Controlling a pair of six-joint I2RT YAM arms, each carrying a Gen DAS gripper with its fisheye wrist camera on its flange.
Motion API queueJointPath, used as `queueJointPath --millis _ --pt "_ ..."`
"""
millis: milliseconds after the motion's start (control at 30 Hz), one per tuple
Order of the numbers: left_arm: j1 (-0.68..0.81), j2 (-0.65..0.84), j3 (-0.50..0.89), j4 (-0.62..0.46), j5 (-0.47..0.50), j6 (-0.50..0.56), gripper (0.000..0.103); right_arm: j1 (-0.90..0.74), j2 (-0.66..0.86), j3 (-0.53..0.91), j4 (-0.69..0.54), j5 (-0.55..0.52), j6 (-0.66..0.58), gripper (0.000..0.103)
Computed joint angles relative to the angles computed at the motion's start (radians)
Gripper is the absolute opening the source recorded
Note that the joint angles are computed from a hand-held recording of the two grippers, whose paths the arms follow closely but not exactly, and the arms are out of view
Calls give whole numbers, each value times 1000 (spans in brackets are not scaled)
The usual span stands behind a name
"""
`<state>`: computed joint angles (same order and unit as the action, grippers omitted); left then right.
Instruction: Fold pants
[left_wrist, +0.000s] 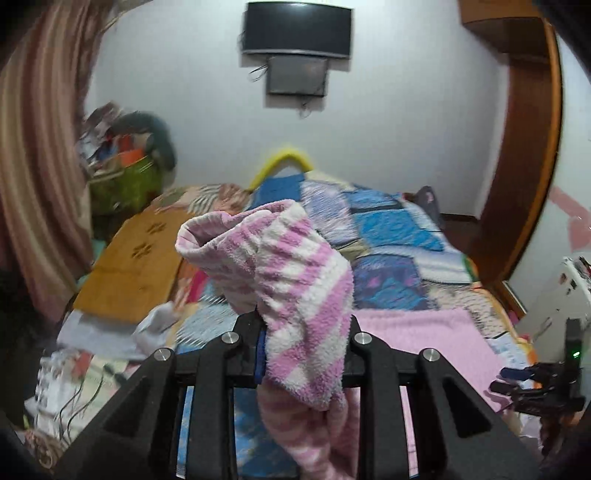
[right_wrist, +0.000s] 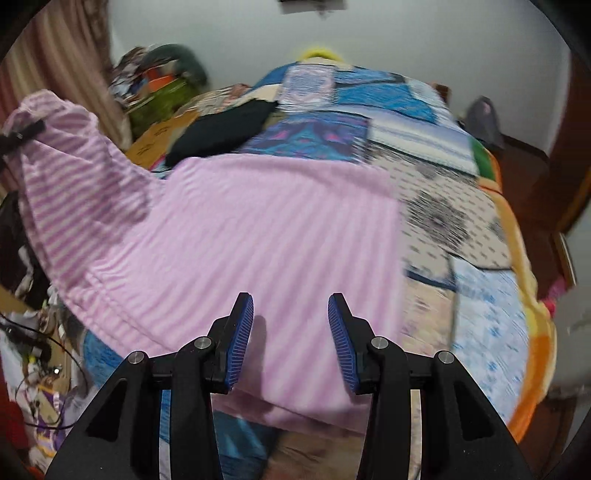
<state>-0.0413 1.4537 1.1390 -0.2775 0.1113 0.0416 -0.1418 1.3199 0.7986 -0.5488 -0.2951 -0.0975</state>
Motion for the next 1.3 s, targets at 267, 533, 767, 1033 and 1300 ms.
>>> queueJointPath --millis 267,533,767,1033,1300 --pt "-280 73 131 -46 -112 -34 25 -71 35 -50 54 -68 -64 39" --pt "-519 253 202 -52 -118 -76 25 -330 -82 -43 -96 -184 -213 39" --pt "-663 494 209 -84 -113 -87 25 -516 -132 -33 -172 -178 -315 39" --pt "-685 485 189 -101 -91 -120 55 -514 -172 -53 -198 -213 -323 39" --pt "-597 310 164 -111 -93 -121 67 -420 -208 -64 -184 -230 -270 39"
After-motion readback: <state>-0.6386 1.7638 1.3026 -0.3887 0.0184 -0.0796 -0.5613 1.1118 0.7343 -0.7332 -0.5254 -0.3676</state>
